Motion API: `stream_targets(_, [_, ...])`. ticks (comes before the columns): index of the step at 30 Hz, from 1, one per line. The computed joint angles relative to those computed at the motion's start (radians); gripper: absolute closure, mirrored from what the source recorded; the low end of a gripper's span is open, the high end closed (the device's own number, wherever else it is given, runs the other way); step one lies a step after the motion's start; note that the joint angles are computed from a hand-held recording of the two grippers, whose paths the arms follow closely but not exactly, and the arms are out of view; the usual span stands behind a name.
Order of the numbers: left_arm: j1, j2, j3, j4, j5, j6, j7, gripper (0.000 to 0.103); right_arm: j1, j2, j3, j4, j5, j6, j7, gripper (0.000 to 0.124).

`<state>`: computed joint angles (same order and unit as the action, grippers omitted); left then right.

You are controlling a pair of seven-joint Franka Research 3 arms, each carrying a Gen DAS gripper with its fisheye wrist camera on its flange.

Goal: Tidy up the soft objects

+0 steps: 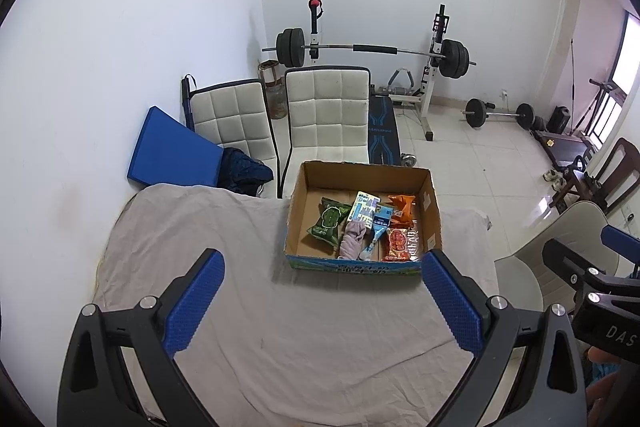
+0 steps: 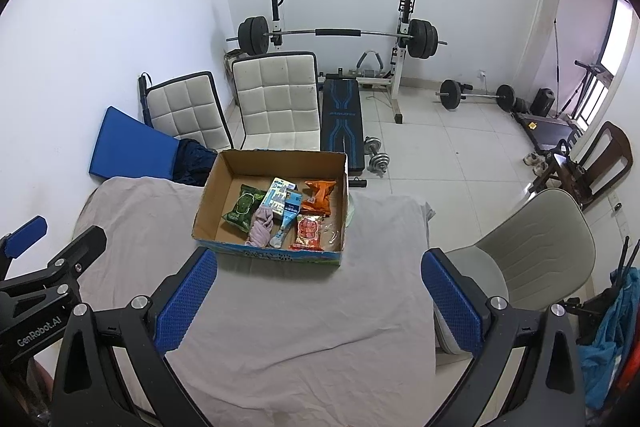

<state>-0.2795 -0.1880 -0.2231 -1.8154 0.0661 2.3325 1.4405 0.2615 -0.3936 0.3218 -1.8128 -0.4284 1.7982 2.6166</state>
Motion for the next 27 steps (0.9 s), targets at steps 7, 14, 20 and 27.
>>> stream_targets(7, [0.0,0.001,-0.001,0.008,0.001,0.0,-0.001,0.002,0.001,0.0,-0.002,0.0,-0.001,0.003,-0.001,0.021])
stream_targets(14, [0.003,0.012,-0.006,0.027,0.024,-0.014,-0.019,0.002,-0.002,-0.005,0.003,0.002,0.0,-0.005,0.011,0.021])
stream_targets(20, [0.003,0.014,-0.005,0.03,0.024,-0.007,-0.02,0.002,-0.003,-0.007,0.002,0.0,0.0,-0.005,0.01,0.021])
stream_targets(27, [0.003,0.011,-0.003,0.027,0.019,-0.002,-0.015,0.002,-0.003,-0.008,0.001,0.0,0.002,-0.007,0.011,0.021])
